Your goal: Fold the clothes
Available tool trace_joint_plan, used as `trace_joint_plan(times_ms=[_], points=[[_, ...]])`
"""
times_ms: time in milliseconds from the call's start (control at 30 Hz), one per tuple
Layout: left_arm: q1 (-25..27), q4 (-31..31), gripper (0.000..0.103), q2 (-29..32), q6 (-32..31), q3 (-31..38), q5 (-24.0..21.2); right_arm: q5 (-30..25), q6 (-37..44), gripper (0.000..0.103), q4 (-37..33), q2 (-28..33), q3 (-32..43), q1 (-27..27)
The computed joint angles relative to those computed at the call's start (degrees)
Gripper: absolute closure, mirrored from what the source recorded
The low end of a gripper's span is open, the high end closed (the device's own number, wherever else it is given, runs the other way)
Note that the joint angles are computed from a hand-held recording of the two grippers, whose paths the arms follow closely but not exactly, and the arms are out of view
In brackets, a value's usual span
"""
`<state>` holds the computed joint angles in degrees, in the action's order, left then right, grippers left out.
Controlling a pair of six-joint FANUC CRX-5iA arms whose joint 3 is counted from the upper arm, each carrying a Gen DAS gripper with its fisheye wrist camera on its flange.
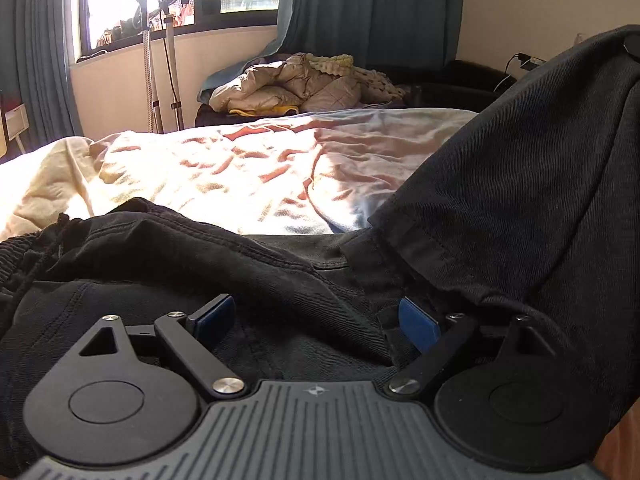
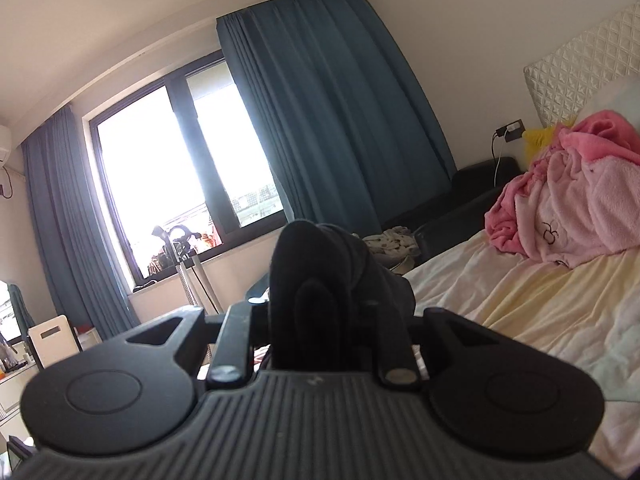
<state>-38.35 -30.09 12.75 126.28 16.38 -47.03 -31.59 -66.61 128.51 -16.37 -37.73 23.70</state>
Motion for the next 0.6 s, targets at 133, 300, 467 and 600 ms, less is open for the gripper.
trace_joint_plan(times_ms=[133, 300, 467, 600], points=[[4.03, -1.26, 0.009, -8.77, -1.73, -5.58, 1.60, 1.20, 5.32, 0.080, 3.49, 3.28, 4.04, 1.64], [11.44, 0.54, 0.006, -20.35, -1.75, -12.13, 5.93, 0.98, 15.14, 0.080, 3.68, 11.30, 13.28, 8.03], [19.61, 3.65, 0.005, -30.82, 0.77, -18.52, 9.90, 1.09, 27.30, 0.079, -0.77, 25.24, 26.95, 17.48], [28.08, 9.57, 0.004, -37.43, -0.55, -23.35, 11.55, 5.33, 44.85, 0.079, -6.45, 36.53, 36.50, 23.77]])
